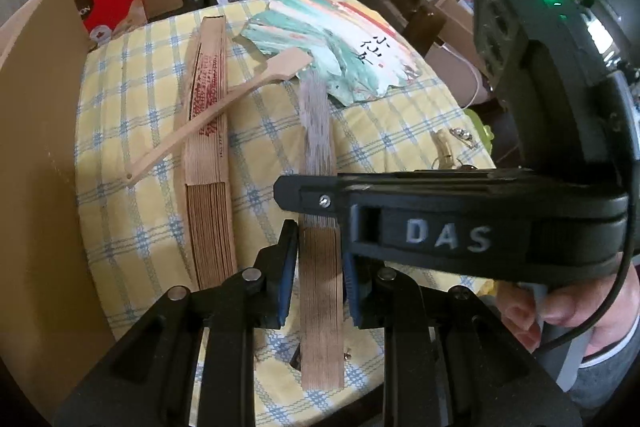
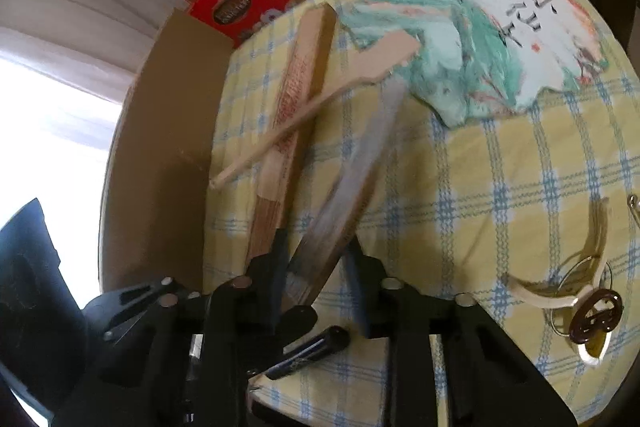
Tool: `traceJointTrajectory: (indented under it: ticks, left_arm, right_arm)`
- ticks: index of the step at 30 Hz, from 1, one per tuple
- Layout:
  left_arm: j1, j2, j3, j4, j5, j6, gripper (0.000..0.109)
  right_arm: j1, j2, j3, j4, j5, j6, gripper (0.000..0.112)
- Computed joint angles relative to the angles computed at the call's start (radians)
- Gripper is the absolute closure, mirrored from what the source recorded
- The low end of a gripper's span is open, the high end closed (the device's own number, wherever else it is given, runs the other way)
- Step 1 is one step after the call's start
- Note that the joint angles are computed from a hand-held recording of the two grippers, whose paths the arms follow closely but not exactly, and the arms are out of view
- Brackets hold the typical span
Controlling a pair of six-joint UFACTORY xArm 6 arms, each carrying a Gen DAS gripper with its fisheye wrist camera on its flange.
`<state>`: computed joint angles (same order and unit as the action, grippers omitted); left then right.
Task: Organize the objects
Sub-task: 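Lift the grey-edged folding fan upright with the left gripper over the box, then lower the folding fan into the box and open the left gripper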
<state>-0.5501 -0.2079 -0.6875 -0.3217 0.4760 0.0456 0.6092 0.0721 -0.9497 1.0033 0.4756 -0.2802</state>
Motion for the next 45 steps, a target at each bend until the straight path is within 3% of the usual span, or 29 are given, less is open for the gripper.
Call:
traceJointTrajectory:
  ticks: [3,10,21,25,30,35,40,45]
  left_arm:
    - [0.010,-0.016,0.008,-0.051,0.001,0.035,0.088]
    - [0.038,-0.116,0.037,-0.053,-0.001,0.037,0.088]
    - [0.183,-0.310,0.051,-0.049,0.102,0.084,0.088]
    - [0.271,-0.366,0.057,-0.042,0.135,0.106,0.088]
    - [0.418,-0.405,0.057,-0.129,0.191,0.209,0.087]
    - [0.572,-0.389,0.043,-0.279,0.274,0.347,0.083]
    - [0.697,-0.364,0.029,-0.330,0.322,0.430,0.084]
    - [0.782,-0.307,0.002,-0.305,0.342,0.463,0.085]
  right_arm:
    - [0.005,-0.027,0.006,0.026,-0.015,-0.022,0.099]
    - [0.032,-0.062,-0.042,-0.030,-0.007,0.009,0.100]
    - [0.095,0.023,-0.280,-0.127,0.085,0.090,0.100]
    - [0.146,0.120,-0.443,-0.229,0.118,0.163,0.100]
    - [0.199,0.275,-0.669,-0.301,0.179,0.227,0.099]
    - [0.250,0.457,-0.911,-0.379,0.250,0.307,0.098]
    - [0.265,0.640,-1.173,-0.378,0.337,0.352,0.098]
    - [0.274,0.855,-1.482,-0.410,0.457,0.432,0.098]
